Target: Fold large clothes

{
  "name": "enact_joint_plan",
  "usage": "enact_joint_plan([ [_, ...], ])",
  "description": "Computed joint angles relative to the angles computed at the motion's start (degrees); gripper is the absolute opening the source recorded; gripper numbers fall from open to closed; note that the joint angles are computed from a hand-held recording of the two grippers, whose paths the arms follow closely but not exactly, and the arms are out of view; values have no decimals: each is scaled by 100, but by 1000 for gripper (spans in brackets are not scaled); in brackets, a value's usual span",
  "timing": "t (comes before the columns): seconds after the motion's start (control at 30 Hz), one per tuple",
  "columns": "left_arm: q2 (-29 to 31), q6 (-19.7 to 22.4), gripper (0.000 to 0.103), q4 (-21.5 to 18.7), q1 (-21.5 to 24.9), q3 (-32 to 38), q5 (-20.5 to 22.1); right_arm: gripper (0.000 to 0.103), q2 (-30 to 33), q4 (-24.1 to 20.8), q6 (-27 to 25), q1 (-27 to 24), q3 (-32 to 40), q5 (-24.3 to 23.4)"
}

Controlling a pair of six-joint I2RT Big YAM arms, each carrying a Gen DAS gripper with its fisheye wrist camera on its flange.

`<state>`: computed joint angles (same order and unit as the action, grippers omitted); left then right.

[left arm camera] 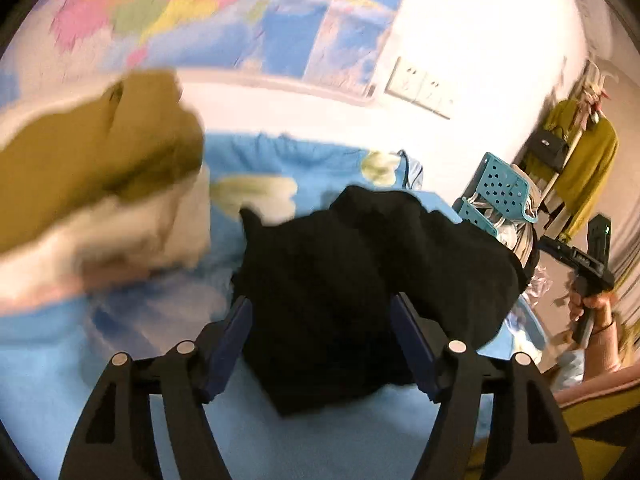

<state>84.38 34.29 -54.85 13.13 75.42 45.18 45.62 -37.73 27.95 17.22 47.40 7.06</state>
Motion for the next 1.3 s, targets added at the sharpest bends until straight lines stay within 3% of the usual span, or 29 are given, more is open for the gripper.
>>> enact_joint_plan([
  [0.17,166,165,70,189,-820,72,-651,69,1597,8,-562,441,807,-217],
  [0.23,376,198,58,160,-1086,173,-1218,64,2073,63,-586,438,1021,-484],
  [0.27,529,200,55,117,-1257,257,-1510,59,2403,-67,-674,459,1228,-369],
  [0.4,752,220,54,202,-1428,323,-1767,6,2846,-225,-719,455,1564,-327],
  [0.47,822,155,51,208,-1420,399,-1726,5,2651,-4,-765,403,1485,-291],
  [0.53,866,18,40,290,-1401,453,-1750,5,2322,348,-658,372,1383,74],
  [0.6,919,-73,37,236,-1374,535,-1697,2,2119,605,-525,344,1285,423],
  [0.67,984,-202,37,168,-1354,625,-1711,2,2219,595,-451,211,1291,237],
  [0.7,986,-233,41,173,-1364,636,-1696,2,2381,437,-453,179,1372,169],
  [0.73,989,-182,57,116,-1385,662,-1672,2,2627,190,-492,191,1479,104],
  [0.8,1019,34,76,-100,-1417,738,-1557,3,2829,34,-557,225,1515,84],
  [0.9,879,283,76,172,-1569,515,-1911,4,2892,-35,-475,192,1512,13],
  [0.97,905,402,62,272,-1675,449,-2183,4,2751,42,-374,90,1411,-193],
  [1.0,927,392,49,339,-1705,432,-2266,5,2731,29,-330,83,1411,-191],
  [1.03,952,335,38,417,-1713,432,-2286,6,2744,1,-308,88,1452,-176],
  [1.07,993,255,33,426,-1693,474,-2243,11,2697,14,-274,98,1440,-168],
  [1.13,995,7,11,464,-1593,555,-2090,15,2541,130,-239,153,1370,-182],
  [1.23,940,-228,7,369,-1361,711,-1501,21,2478,246,-386,258,1404,-181],
  [1.3,820,-438,7,554,-1211,723,-1193,27,2493,249,-496,355,1436,-117],
])
